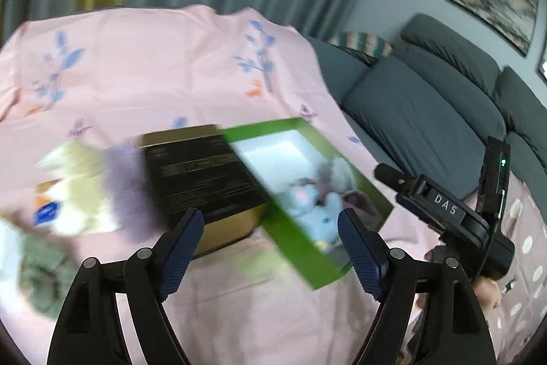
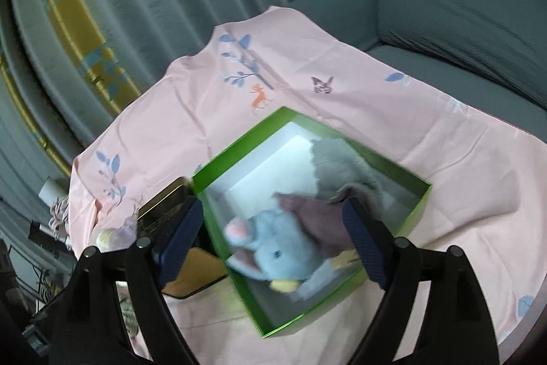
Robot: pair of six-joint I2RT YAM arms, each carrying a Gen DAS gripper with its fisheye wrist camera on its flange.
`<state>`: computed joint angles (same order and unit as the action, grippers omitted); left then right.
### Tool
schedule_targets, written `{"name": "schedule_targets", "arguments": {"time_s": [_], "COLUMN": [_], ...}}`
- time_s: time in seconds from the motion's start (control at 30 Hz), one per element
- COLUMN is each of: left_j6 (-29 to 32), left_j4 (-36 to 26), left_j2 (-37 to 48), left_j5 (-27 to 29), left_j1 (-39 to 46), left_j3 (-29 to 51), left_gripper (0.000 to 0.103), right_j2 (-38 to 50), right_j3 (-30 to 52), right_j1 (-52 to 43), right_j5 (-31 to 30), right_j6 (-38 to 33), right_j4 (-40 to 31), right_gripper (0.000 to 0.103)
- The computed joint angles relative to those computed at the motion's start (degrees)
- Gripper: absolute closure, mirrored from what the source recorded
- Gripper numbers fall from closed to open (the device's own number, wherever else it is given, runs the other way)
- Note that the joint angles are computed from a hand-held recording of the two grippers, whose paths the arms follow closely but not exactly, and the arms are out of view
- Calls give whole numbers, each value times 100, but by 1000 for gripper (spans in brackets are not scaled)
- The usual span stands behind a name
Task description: Organize soft objects
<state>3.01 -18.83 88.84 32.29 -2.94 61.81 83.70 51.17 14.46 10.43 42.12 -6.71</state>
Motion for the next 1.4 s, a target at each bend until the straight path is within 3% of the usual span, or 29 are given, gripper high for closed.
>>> {"name": "schedule_targets", "arguments": {"time_s": [0.1,0.27,0.47,0.67,0.8,0.93,1.1,1.2,1.3,1.4], "left_j6": [231,663,1157,1364,1392,1299,1259,1188,1174,1295], "left_j4": [-238,-420,-488,43,-30,-70,-36,69,2,-11], "left_j2": [-369,-802,-708,-103,346,648,787,795,863,797], "left_j5": [76,26,73,-193,-146,-216,-270,-443,-473,-364], "left_j1": [674,1680,2854,3626,3795,3852,3970,4010,4031,4028], "left_j3": [-244,-605,-852,-1014,-797,-608,-523,-531,-447,-487], "left_gripper": [21,21,21,21,21,21,21,21,21,21], "right_j2": [65,141,331,971,1860,3010,4537,5091,5420,5408], "right_j3": [198,466,804,1264,1953,3044,4724,5308,5681,5633], "right_j1": [393,935,1556,2083,2422,2685,2844,2870,2892,2915], "right_j5": [340,630,938,299,-401,-1049,-1708,-1940,-2012,-1927], "right_j6": [-124,-191,-299,-275,-256,-166,41,186,327,220], "right_j4": [-146,-391,-576,-338,-277,-349,-974,-1155,-1289,-1198], "right_gripper": [7,6,4,3,3,3,4,9,23,60]}}
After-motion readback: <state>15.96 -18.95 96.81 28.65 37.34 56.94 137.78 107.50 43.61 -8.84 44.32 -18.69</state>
